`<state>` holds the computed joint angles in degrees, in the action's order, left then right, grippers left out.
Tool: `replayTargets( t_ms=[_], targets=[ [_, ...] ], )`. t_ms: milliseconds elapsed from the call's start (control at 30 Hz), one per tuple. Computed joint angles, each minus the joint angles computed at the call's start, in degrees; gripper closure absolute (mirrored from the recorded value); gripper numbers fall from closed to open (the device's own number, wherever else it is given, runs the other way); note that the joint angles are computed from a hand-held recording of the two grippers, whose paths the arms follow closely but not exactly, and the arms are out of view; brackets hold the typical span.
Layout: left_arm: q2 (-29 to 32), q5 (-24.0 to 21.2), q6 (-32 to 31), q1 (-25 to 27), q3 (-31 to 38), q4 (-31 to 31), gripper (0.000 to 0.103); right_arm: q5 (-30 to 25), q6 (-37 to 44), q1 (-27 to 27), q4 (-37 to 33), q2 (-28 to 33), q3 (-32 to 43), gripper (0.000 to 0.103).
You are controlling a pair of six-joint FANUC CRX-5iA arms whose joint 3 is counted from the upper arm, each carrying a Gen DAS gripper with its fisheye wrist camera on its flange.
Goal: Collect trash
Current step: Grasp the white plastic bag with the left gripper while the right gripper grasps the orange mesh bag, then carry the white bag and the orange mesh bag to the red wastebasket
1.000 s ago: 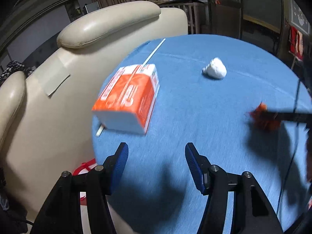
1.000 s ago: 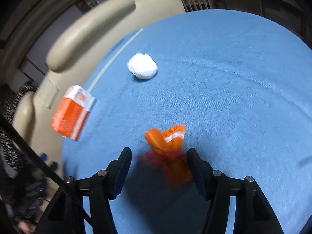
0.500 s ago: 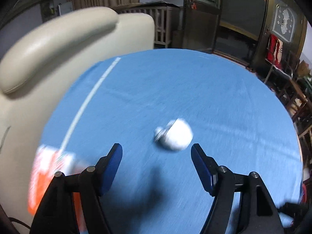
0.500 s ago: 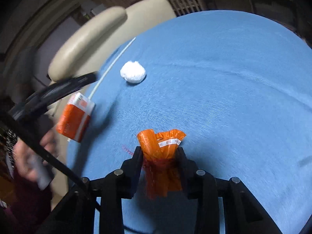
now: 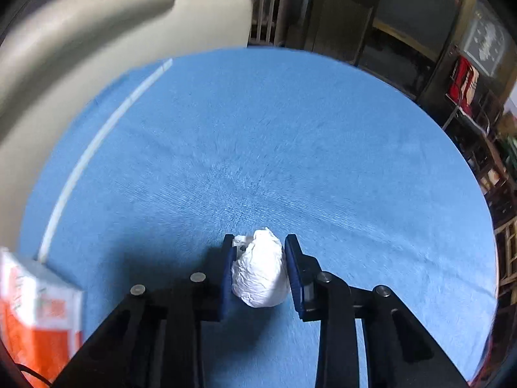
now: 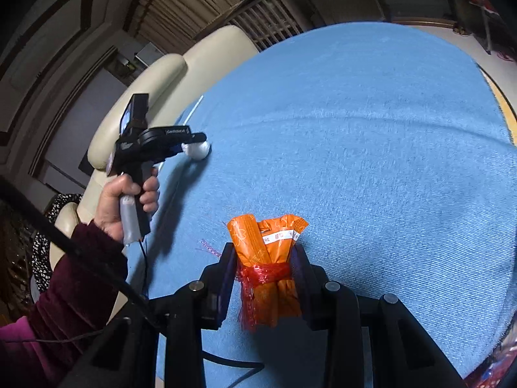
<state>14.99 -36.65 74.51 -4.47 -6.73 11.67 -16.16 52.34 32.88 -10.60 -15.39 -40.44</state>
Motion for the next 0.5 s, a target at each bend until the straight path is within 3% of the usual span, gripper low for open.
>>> replayTargets(
  t_ms=[67,133,233,500],
  targets=[
    [-5.0,2.9,1.2,-1.4,-3.2,-3.7,0.071,0.7,0.4,0.0,-0.3,-1.2,-0.4,0.066],
    [-10.1,5.3,1.3,-2.6,-6.6,-5.5,0.071,2.9,-3.7,1.2,4.1,-3.0,-2.4,0.066],
    [-17.9,7.5,7.5,-5.8,-9.8,-14.2,0.071,5.9,-11.2,2.7,11.4,-5.9,-5.8,0.066],
    [-32.5,4.3,19.0,-13.2,-13.8,-27.3,0.071,11.9,-45.4,1.9,47.8,-19.0,-20.4,0.066]
  ],
)
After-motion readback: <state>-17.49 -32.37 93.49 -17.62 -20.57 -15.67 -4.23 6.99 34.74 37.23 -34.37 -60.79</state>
